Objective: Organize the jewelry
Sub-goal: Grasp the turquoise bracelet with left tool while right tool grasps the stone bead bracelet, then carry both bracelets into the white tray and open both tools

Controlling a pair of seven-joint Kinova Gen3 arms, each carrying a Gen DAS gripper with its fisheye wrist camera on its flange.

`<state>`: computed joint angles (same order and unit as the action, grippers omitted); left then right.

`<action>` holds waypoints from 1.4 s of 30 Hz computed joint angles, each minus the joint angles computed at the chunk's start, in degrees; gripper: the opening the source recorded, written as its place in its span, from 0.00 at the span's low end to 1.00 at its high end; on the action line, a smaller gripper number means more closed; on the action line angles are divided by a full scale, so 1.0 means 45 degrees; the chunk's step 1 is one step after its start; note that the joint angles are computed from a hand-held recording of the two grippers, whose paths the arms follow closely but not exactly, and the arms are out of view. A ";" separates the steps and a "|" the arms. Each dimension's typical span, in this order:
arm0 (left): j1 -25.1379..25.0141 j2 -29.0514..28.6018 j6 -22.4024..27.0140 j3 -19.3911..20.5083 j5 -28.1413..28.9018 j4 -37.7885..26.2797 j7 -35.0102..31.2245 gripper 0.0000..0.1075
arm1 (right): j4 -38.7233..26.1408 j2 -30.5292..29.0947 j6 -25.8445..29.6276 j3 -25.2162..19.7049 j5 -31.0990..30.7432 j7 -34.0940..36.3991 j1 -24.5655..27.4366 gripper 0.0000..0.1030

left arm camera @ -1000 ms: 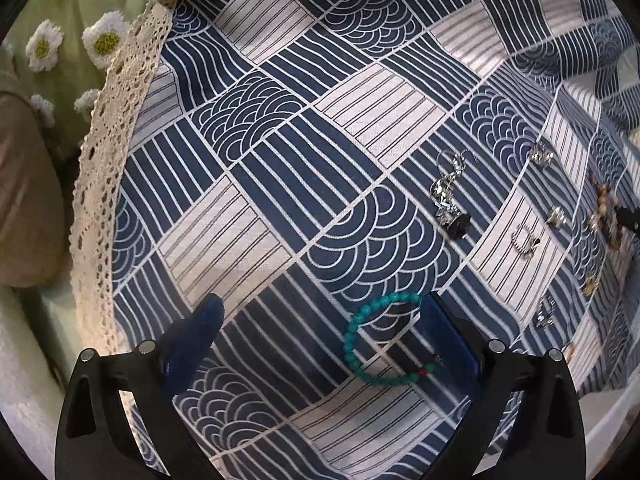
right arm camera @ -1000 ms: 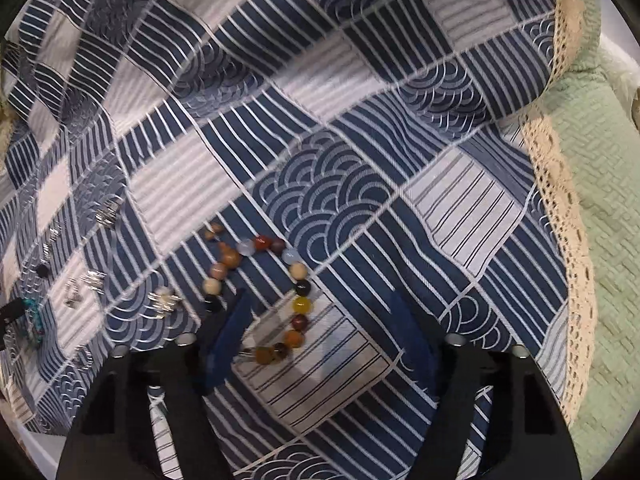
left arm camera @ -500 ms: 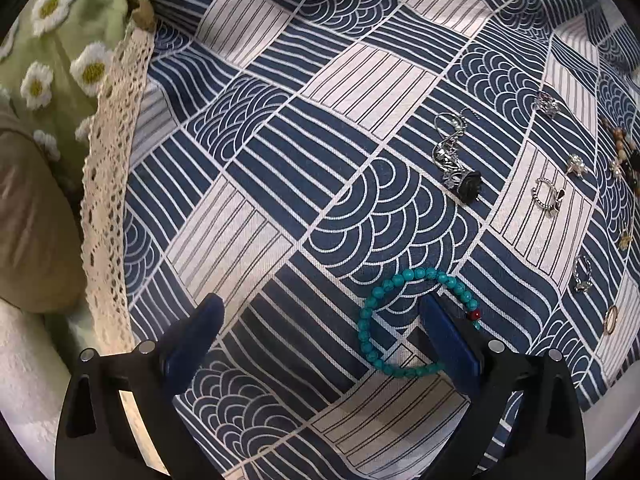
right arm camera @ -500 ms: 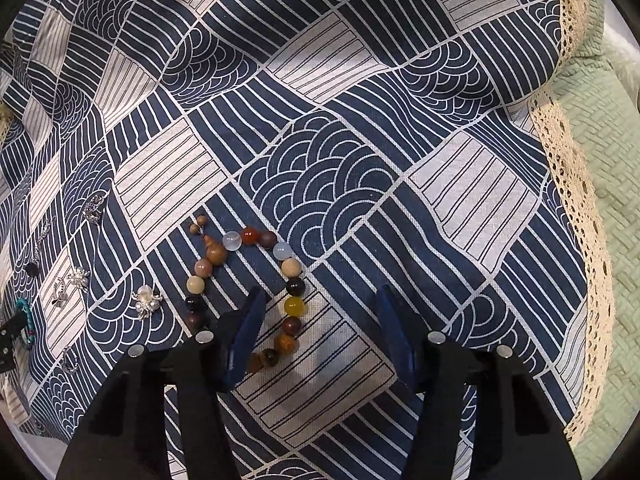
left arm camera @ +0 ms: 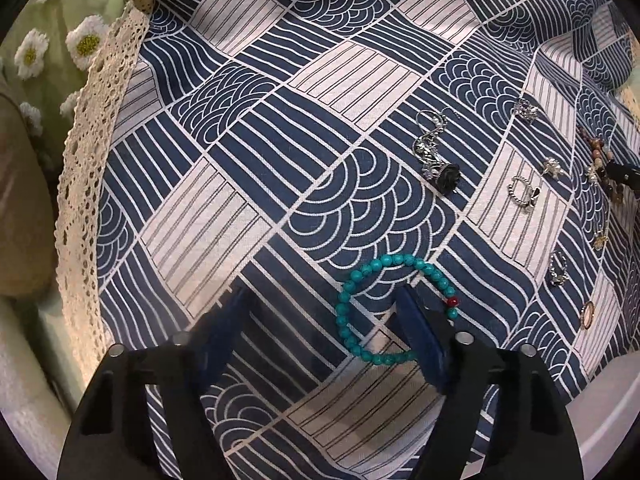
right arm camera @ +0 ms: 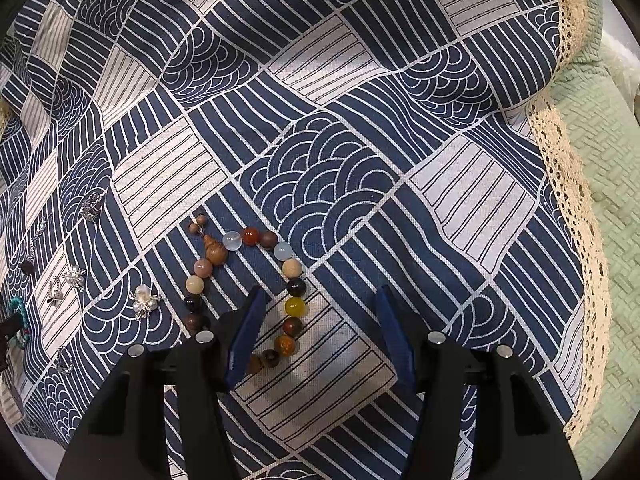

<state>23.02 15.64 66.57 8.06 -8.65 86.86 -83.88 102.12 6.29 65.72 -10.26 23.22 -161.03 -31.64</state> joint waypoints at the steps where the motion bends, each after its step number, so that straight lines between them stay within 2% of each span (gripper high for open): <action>1: -0.0224 0.0059 0.0092 0.0159 0.0224 -0.0137 -0.0154 0.56 | 0.0010 -0.0008 -0.0029 0.0005 -0.0025 0.0020 0.0017 0.56; 6: -0.0263 -0.0082 0.0250 0.0082 0.0565 -0.0165 -0.0608 0.46 | 0.0036 -0.0026 -0.0027 0.0001 -0.0021 0.0066 0.0035 0.56; 9: 0.0007 -0.0043 0.0402 0.0091 0.0424 -0.0360 -0.0252 0.30 | 0.0041 -0.0008 0.0067 -0.0048 0.0111 0.0019 -0.0047 0.56; 10: 0.0035 -0.0019 0.0429 0.0064 0.0387 -0.0410 -0.0143 0.21 | 0.0056 -0.0010 0.0048 -0.0059 0.0116 -0.0012 -0.0069 0.55; 11: -0.0008 -0.0004 0.0514 0.0060 0.0474 -0.0490 -0.0132 0.15 | 0.0118 -0.0072 -0.0118 -0.0058 0.0013 0.0035 -0.0038 0.48; 13: -0.0182 0.0028 0.0568 0.0035 0.0687 -0.0549 -0.0243 0.10 | 0.0210 -0.0193 -0.0441 -0.0072 -0.0240 0.0231 0.0044 0.38; 14: -0.0244 0.0002 0.0468 0.0031 0.0708 -0.0452 -0.0373 0.06 | 0.0187 -0.0190 -0.0459 -0.0101 -0.0286 0.0302 0.0047 0.29; 16: -0.0150 -0.0032 0.0407 0.0070 0.0575 -0.0385 -0.0449 0.05 | 0.0198 -0.0199 -0.0594 -0.0143 -0.0363 0.0409 0.0036 0.20; 19: 0.0069 -0.0055 0.0384 0.0092 0.0366 -0.0406 -0.0254 0.05 | 0.0127 -0.0100 -0.0528 -0.0208 -0.0223 0.0408 -0.0125 0.11; 21: 0.0059 -0.0114 0.0380 0.0121 0.0530 -0.0440 -0.0197 0.05 | 0.0129 -0.0082 -0.0508 -0.0219 -0.0140 0.0264 -0.0224 0.11; 24: 0.0029 -0.0053 0.0933 0.0227 0.0964 -0.1116 -0.0230 0.05 | 0.0349 -0.0339 -0.0804 -0.0184 -0.0283 -0.0003 -0.0173 0.11; 30: -0.0421 -0.0494 0.0931 0.0321 0.2014 -0.1470 -0.0941 0.05 | 0.0677 -0.1320 -0.1420 -0.0426 -0.0427 0.0066 0.0117 0.11; 34: -0.0668 -0.1445 0.0757 0.0448 0.3195 -0.1566 -0.1858 0.05 | 0.0356 -0.2151 -0.1004 -0.1200 0.0300 -0.0363 -0.0133 0.11; 36: -0.1030 -0.2102 0.0506 0.0494 0.3882 -0.1120 -0.2642 0.05 | 0.0159 -0.2580 -0.0706 -0.1664 0.0598 -0.0509 -0.0257 0.11; 42: -0.0909 -0.4075 0.0363 0.0667 0.4886 -0.0306 -0.4444 0.05 | -0.1071 -0.3719 0.0930 -0.3492 0.1425 -0.0422 -0.0799 0.11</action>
